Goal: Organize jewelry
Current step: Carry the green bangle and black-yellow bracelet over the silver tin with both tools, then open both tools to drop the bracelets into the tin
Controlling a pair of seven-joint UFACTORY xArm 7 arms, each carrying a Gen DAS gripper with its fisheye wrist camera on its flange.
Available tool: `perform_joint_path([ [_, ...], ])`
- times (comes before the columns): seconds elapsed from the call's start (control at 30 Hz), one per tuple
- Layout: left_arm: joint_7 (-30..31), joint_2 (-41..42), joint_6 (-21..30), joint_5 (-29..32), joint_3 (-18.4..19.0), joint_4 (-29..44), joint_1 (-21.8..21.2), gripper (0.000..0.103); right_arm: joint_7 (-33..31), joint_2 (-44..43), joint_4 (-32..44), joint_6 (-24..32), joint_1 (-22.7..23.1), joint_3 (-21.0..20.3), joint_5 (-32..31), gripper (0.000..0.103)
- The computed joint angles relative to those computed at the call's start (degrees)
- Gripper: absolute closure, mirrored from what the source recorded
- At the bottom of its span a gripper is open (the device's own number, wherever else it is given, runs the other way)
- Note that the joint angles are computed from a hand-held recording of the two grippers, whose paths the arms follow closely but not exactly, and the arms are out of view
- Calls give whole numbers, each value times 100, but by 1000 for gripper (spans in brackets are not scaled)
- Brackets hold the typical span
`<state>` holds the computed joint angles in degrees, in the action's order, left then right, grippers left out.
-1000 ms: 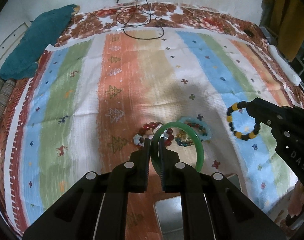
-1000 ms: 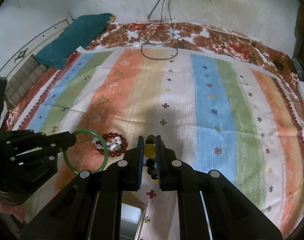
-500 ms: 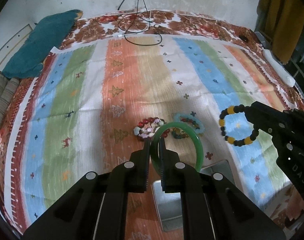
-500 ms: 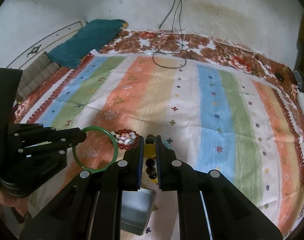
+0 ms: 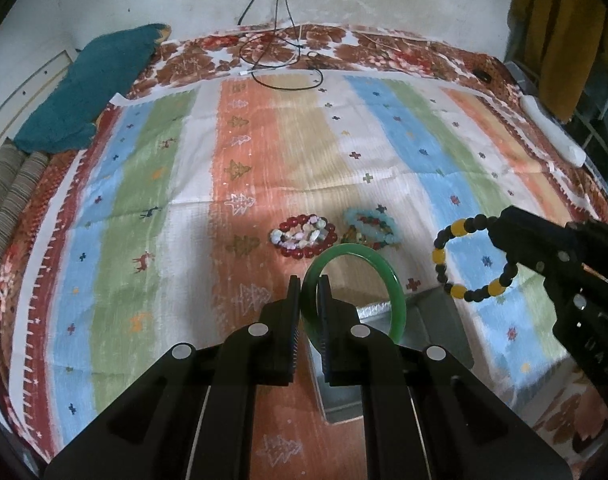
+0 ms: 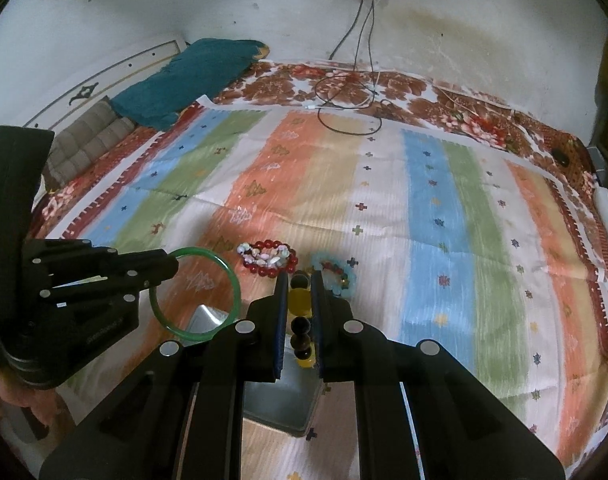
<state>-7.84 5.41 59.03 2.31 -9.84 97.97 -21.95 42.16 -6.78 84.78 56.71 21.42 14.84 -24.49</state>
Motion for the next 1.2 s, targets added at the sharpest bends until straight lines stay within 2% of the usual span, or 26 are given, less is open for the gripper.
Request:
perform_joint_path([
  [0.4, 79, -600, -228, -223, -66, -714, 59, 95, 106, -405, -450, -82, -15, 100, 175, 91],
  [0.63, 152, -688, -232, -269, -102, -823, 59, 95, 57, -560, -643, -216, -69, 153, 385, 91],
  [0.77, 131, -626, -118, -261, -109, -743, 53, 94, 187, -559, -638, -190, -130, 221, 290, 91],
  [0.83, 77, -552, 22, -243, -106, -655, 50, 86, 346, -517, -564, -23, -178, 258, 177, 76],
  [0.87, 36, -537, 37, -165, -107, -646, 45, 76, 374, -519, -567, -3, -181, 247, 169, 58],
  [1.03, -184, -505, 69, -3, -69, -606, 67, 71, 402, -506, -566, 102, -186, 188, 228, 57],
  [1.2, -294, -461, 101, 17, -33, -558, 114, 60, 433, -507, -591, 156, -218, 119, 336, 57],
])
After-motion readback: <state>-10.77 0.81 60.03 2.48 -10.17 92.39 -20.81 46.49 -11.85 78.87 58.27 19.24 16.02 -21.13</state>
